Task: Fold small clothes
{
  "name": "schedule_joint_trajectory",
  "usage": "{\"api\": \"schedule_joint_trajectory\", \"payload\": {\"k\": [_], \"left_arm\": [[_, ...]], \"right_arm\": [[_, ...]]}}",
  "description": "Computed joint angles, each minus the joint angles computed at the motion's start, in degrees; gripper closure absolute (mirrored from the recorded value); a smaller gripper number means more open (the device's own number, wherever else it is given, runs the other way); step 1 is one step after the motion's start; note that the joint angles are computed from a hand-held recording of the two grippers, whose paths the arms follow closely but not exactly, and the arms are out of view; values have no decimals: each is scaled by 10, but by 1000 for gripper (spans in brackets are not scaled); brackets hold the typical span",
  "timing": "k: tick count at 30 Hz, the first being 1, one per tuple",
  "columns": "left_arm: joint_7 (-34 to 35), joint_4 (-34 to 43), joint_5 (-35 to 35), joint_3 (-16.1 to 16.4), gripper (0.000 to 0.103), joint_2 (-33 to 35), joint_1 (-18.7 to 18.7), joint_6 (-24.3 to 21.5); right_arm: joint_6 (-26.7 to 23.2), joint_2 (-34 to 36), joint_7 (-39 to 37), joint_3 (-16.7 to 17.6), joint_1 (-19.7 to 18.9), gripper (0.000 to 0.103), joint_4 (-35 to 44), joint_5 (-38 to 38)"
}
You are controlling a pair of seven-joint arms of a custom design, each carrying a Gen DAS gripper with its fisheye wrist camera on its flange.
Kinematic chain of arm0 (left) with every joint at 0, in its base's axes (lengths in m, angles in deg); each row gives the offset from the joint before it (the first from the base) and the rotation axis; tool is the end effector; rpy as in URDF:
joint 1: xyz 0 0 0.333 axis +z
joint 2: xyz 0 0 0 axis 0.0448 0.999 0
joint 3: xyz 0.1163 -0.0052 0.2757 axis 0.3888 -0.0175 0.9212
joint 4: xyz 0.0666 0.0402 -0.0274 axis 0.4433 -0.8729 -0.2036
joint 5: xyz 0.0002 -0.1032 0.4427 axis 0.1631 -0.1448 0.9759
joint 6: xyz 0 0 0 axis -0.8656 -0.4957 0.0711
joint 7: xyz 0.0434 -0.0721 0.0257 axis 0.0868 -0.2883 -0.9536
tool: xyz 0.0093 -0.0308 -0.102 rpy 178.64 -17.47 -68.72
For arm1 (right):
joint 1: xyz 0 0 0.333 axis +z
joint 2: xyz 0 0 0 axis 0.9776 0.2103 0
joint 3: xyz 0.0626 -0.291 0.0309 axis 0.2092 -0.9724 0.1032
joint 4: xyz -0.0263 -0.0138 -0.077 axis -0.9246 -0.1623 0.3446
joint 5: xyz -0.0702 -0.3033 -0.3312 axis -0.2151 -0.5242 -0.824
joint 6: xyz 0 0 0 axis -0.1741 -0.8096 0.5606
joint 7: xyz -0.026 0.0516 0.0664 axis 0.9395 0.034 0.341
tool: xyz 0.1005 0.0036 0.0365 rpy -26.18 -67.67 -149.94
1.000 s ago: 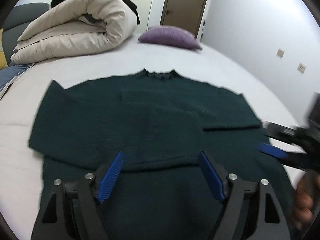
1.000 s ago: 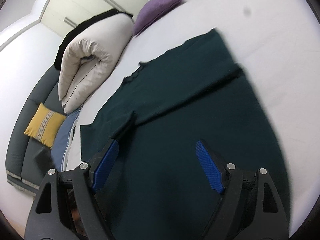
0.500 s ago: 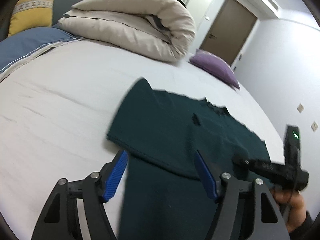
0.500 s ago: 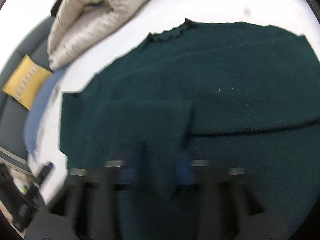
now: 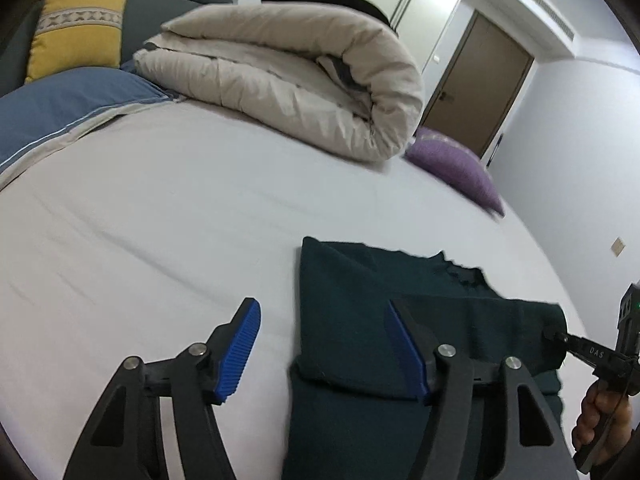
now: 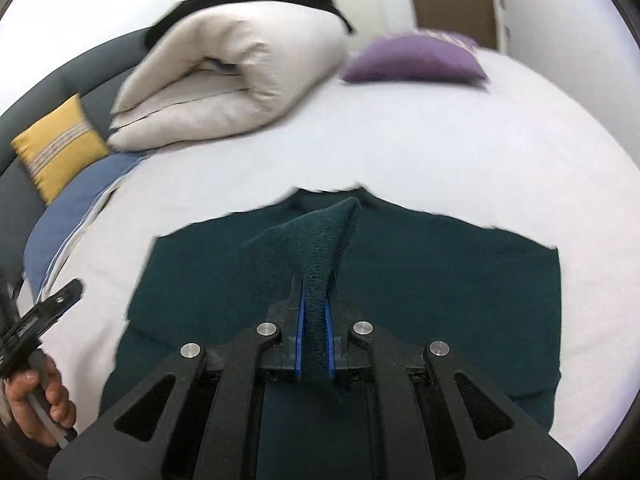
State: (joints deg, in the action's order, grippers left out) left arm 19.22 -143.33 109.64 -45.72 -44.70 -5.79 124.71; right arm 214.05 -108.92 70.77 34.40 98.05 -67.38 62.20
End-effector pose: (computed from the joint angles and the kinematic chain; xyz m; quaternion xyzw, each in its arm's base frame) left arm 0.5065 -0.2365 0.5773 -0.7511 0.5045 -0.3720 0.2070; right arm 0.4390 0.3102 0.5388 -0.6948 0.6165 -0.1316 0.3461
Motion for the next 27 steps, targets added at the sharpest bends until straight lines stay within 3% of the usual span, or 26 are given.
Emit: {"api": "schedule_joint_trajectory", "payload": {"k": [3,8,13,18,22,27], "left_arm": [[25,41,5,2,39,48,1,-26],[64,115,-10,14,40,133,-4,-81],[98,170,-17,21,68,188,-12,-122],[88,180,12,21,78,204,-19,-136],[84,177,20,24,85,205,-21,-134],[76,162,26,26,85,199,-18,-116]], "right_arm": [[-8,21,-21,-26,10,96,-6,34],[22,46,-52,-51,25,96,-21,92],[38,45,-103,-76,50,92,-39,170],[46,68,-131,-81,52,91,-20,218],[30,87,-88,-52,18,95,-5,164],[75,69,-34,-46,8,97,-44,147]]}}
